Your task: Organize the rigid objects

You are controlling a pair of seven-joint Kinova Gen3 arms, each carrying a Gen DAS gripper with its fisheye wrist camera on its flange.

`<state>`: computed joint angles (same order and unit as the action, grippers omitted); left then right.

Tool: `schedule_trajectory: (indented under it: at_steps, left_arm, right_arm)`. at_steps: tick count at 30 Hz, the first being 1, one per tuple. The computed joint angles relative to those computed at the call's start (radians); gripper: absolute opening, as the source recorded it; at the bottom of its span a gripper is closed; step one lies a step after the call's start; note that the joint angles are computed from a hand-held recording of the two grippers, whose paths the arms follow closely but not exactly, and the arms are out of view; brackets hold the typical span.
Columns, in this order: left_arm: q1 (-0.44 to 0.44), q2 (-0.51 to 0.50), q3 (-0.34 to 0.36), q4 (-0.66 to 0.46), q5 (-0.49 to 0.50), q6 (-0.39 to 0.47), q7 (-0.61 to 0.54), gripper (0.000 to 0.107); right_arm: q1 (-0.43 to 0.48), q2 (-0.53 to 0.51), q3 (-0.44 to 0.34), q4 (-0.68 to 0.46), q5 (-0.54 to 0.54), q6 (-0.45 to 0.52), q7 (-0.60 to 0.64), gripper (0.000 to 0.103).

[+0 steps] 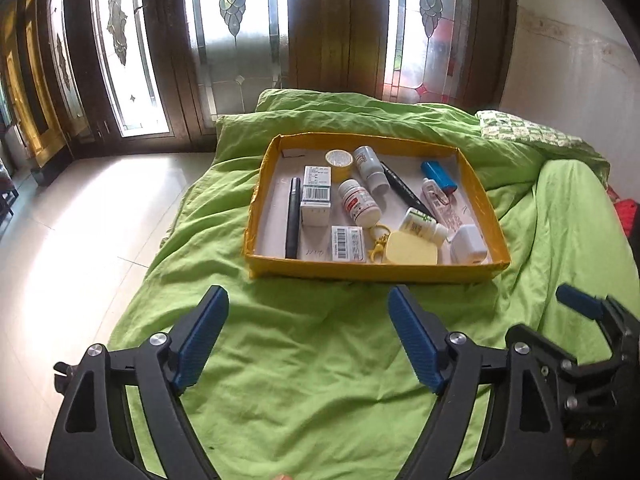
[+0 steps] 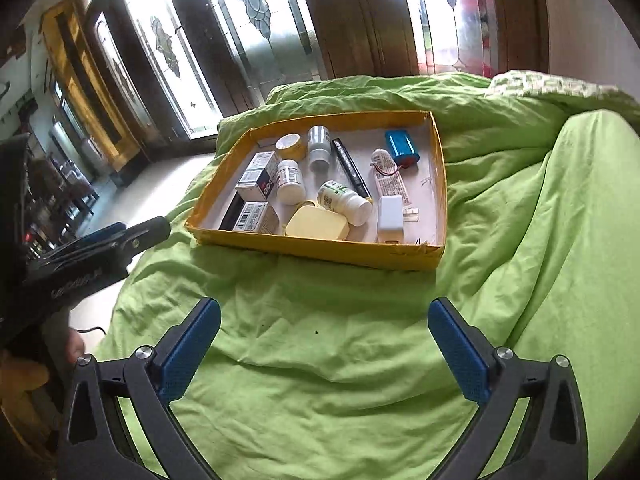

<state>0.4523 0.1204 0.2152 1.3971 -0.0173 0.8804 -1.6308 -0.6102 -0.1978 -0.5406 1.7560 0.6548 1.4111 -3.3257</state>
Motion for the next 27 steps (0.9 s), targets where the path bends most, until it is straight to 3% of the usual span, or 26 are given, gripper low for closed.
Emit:
schedule_trajectory:
  at_steps: [3, 7, 13, 17, 27]
  left_arm:
    - [0.018, -0.035, -0.003, 0.035, -0.069, -0.008, 0.036, 0.084]
    - [0.010, -0.070, 0.003, 0.069, -0.090, -0.003, 0.050, 0.084]
    - [-0.022, -0.104, 0.008, 0.098, -0.003, 0.017, -0.022, 0.087]
    - [-0.019, -0.117, 0.022, 0.094, -0.014, 0.026, -0.029, 0.087]
    - [-0.024, -0.129, 0.024, 0.074, 0.024, 0.036, -0.045, 0.087]
  right_arm:
    - [-0.026, 0.055, -0.040, -0.044, 0.052, 0.104, -0.031, 0.102]
    - [-0.084, 0.089, -0.044, -0.080, 0.066, 0.188, -0.121, 0.102]
    - [-0.188, 0.149, -0.038, -0.160, 0.090, 0.336, -0.180, 0.102]
    - [-0.261, 0.189, -0.022, -0.222, 0.114, 0.442, -0.204, 0.102]
    - [-0.362, 0.190, 0.051, -0.253, 0.109, 0.475, -0.233, 0.102]
